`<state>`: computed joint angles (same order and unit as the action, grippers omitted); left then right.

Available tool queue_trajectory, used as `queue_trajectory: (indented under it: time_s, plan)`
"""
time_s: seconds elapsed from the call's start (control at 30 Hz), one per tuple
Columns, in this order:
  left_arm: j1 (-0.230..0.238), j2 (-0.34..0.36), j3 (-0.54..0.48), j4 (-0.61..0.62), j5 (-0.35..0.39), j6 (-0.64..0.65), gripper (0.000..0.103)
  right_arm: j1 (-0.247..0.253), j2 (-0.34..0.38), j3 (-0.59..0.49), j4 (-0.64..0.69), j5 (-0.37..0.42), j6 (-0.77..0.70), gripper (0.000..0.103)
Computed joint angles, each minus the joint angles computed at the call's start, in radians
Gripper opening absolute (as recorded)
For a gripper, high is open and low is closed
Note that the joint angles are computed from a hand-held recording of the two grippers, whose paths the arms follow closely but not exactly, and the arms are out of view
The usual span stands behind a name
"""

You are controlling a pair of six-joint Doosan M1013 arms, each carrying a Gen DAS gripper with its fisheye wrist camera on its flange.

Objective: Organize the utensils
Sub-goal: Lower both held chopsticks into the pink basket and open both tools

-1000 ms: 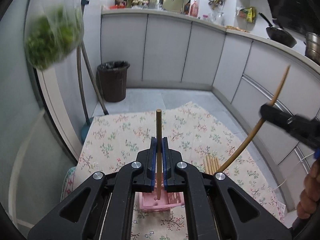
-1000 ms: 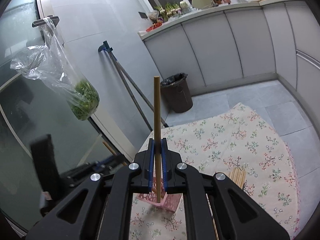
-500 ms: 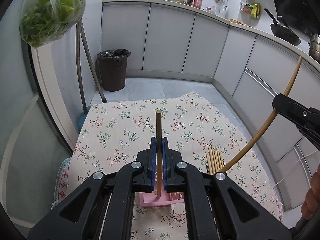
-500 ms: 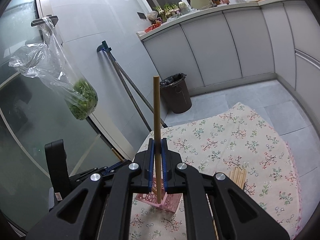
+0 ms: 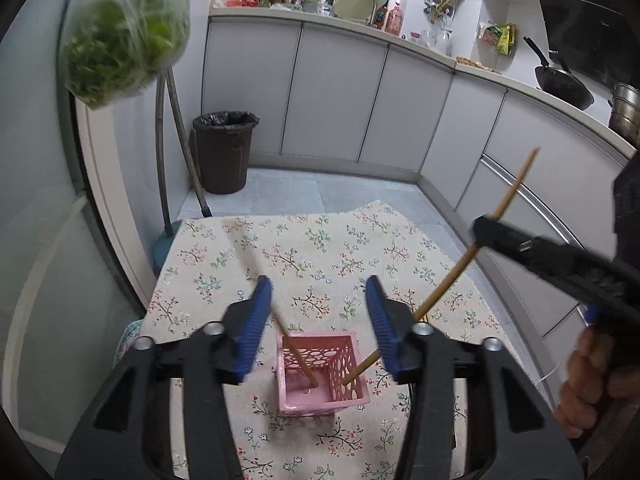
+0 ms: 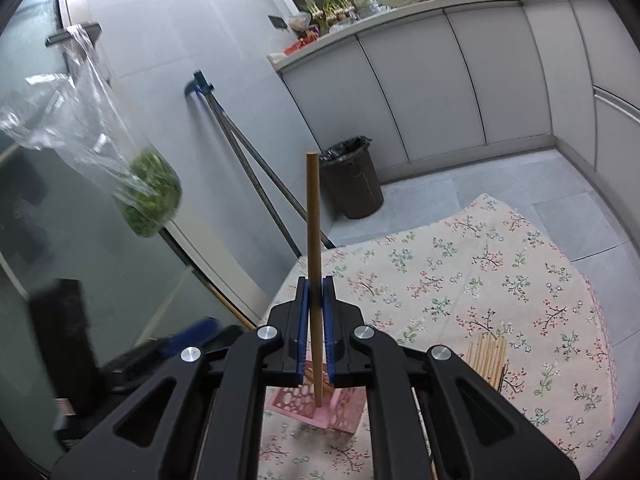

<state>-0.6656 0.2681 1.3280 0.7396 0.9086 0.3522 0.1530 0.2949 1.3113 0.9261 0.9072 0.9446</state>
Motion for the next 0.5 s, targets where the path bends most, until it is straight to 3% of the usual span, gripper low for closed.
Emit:
queue_trajectory:
  time_s: [0.43,0.5]
  plan:
    - [-0.002,-0.01,0.01,-0.011,0.079,-0.04,0.083,0.053,0.073,-0.054,-0.146,0.092,0.115,0.007]
    - [0.0,-0.008,0.008,-0.021,0.09,-0.048,0.094,0.055,0.085,-0.061,-0.159,0.11,0.131,0.007]
